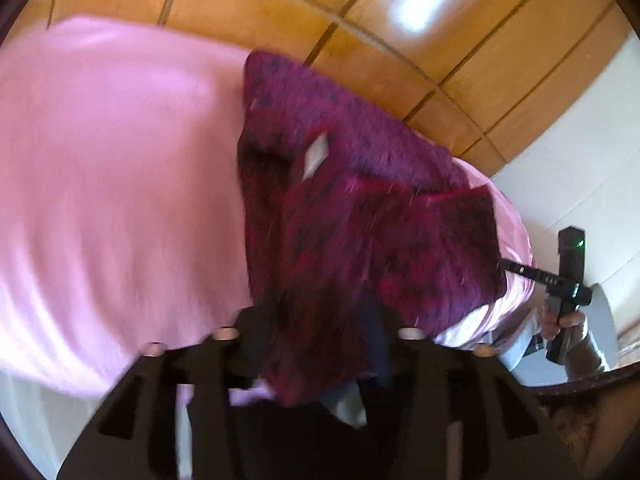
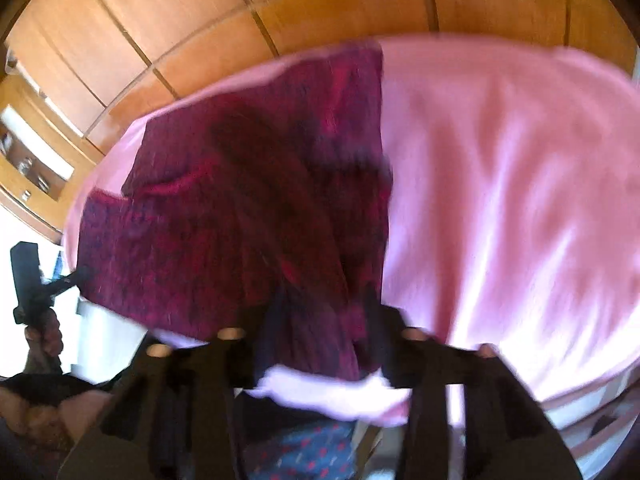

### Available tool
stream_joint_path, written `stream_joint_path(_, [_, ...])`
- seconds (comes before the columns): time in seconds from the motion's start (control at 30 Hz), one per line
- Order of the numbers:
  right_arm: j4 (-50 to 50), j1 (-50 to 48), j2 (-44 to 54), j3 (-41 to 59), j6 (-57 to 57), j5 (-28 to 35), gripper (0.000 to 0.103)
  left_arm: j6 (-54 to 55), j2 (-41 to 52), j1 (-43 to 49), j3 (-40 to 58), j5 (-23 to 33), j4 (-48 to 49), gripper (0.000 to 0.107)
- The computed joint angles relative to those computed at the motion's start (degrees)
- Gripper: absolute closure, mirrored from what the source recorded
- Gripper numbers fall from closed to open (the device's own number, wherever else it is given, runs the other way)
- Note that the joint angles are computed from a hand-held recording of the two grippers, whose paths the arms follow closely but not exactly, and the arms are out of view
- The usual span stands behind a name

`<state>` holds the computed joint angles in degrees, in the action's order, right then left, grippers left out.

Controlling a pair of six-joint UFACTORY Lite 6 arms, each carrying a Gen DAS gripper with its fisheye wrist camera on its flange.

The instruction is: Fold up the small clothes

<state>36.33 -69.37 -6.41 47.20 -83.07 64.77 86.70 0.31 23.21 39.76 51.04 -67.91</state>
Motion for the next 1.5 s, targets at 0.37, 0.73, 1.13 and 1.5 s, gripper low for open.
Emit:
stream_joint_path(0.37, [11.5,23.6,-13.0,-7.4,-2.1,-21.0,0.054,4.3,9.8,-6.1,10.3,-4.4,-4.5,0.045])
stream_joint_path(0.73, [6.0,19.2,-13.7,-6.4,-5.0,-15.6,0.086,9.3,2.0,-1.8,5.8,0.3,-4.7,0.093])
stream_joint_path(1.13, [13.2,22.0,1.5,14.4,10.4,-11.3,0.086,5.0,5.3,-8.5,20.5,-5.1,-13.1,0.093])
stream_joint_path(1.5, [7.3,38.2,23.1,32.6,28.6,-31.3,0.086,-25.5,38.5,-20.1,61.2,-20.7,5.5,0.093])
